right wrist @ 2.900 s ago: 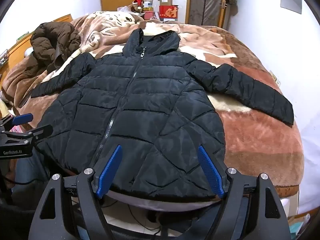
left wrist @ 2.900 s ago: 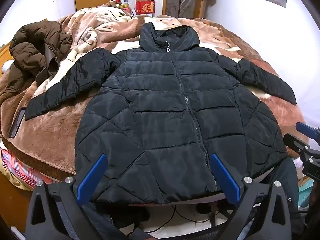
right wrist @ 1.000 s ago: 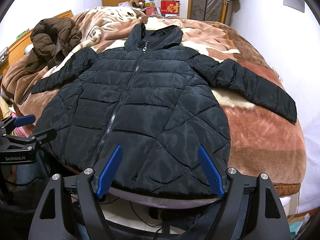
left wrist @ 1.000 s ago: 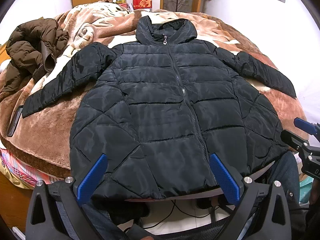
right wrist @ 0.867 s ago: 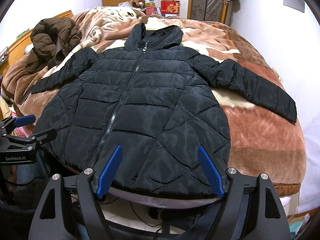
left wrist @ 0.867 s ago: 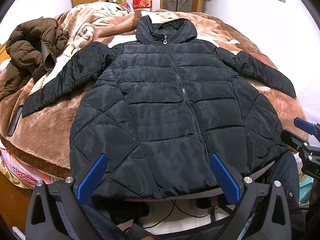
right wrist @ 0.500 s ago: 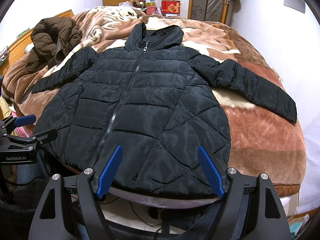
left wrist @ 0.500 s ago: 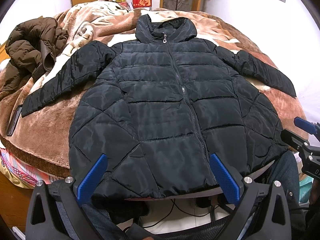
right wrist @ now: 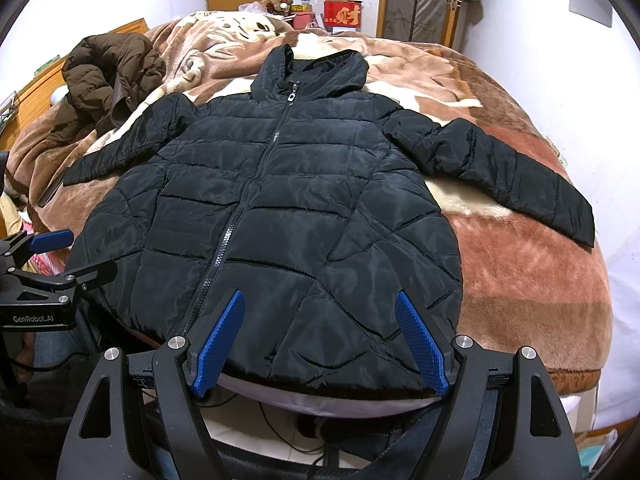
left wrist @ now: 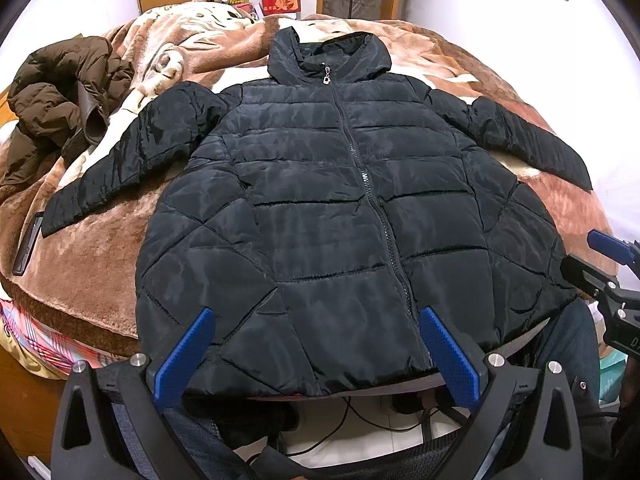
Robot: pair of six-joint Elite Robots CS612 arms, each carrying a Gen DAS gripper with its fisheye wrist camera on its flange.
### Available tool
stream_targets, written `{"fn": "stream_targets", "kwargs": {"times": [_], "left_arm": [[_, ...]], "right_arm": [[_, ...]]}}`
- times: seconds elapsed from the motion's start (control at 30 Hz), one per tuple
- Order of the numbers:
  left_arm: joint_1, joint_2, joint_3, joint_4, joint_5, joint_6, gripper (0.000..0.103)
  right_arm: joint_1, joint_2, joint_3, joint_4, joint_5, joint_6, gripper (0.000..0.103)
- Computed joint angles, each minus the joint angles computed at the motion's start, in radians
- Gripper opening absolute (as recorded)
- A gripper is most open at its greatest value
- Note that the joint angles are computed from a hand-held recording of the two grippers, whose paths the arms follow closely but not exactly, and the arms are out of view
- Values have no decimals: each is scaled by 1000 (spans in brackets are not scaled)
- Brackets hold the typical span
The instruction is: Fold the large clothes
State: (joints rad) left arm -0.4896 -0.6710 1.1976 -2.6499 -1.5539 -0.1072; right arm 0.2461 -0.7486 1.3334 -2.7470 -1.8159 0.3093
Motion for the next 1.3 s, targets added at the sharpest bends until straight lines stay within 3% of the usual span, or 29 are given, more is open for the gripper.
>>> {"fn": "stream_targets", "kwargs": {"times": [0.67,0.83,1.0,1.3], "left_arm": [[8,18,-32,5,-11,17,103],[32,52,-94,50,-31,-34,103],[53,86,-151,56,-3,-61,102],[114,189,-331,118,-21,-128,102]], "right_arm": [[-3,17,-25,2,19,-4,78],[-8,36,-61,26,35,-33,78],[-11,65,-119,63,39,-74,78],[-13,156,-286,125,12,-146,78]]}}
